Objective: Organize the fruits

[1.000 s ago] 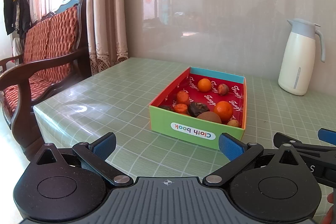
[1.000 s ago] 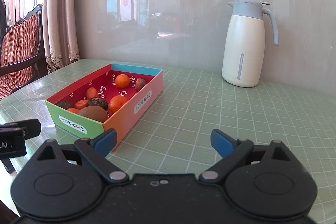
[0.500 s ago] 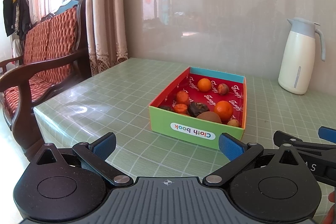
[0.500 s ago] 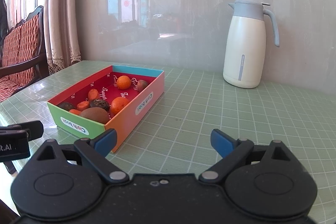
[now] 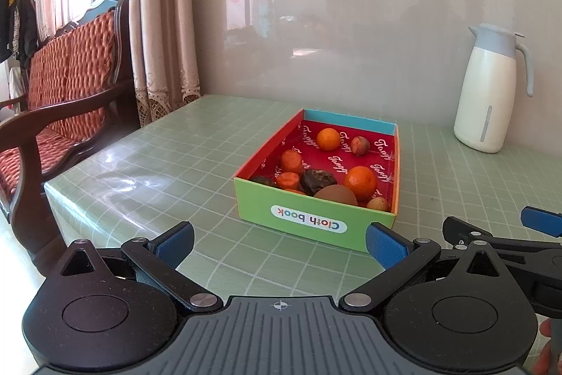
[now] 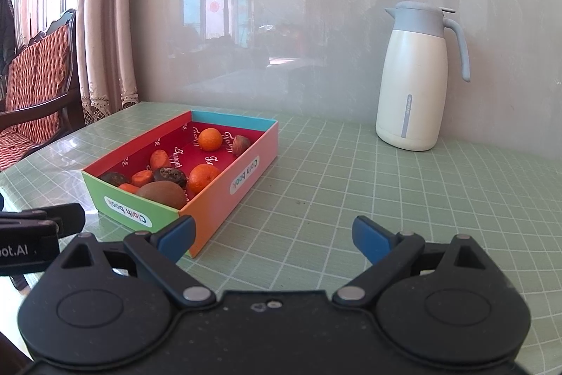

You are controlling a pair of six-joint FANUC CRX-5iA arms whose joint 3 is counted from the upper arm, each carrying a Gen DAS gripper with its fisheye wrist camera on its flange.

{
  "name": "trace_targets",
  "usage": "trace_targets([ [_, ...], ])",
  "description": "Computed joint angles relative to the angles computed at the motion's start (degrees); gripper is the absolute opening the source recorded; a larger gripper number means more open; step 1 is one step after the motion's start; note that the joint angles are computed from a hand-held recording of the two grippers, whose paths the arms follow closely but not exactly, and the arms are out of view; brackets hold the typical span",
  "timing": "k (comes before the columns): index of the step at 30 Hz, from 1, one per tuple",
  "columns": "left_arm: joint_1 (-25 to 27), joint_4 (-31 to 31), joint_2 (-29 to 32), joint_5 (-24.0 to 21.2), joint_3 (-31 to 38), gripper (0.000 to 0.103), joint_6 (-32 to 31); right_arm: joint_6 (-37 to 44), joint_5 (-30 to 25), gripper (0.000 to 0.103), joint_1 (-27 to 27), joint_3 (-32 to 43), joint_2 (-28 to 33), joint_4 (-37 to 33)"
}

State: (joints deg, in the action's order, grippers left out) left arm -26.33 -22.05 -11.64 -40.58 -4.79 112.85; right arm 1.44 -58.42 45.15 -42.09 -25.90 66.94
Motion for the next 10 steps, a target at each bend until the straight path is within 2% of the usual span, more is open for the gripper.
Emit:
trace_targets([
  [5, 1.65, 4.45, -0.35, 3.68, -1.76, 0.103, -4.26, -0.57, 0.01, 0.096, -0.24, 0.07, 0.07, 0.21],
  [10, 0.63, 1.78, 0.28, 2.59, -0.56, 0.103, -2.17, -0.20, 0.05, 0.096, -0.57, 0.16, 0.16, 0.25],
])
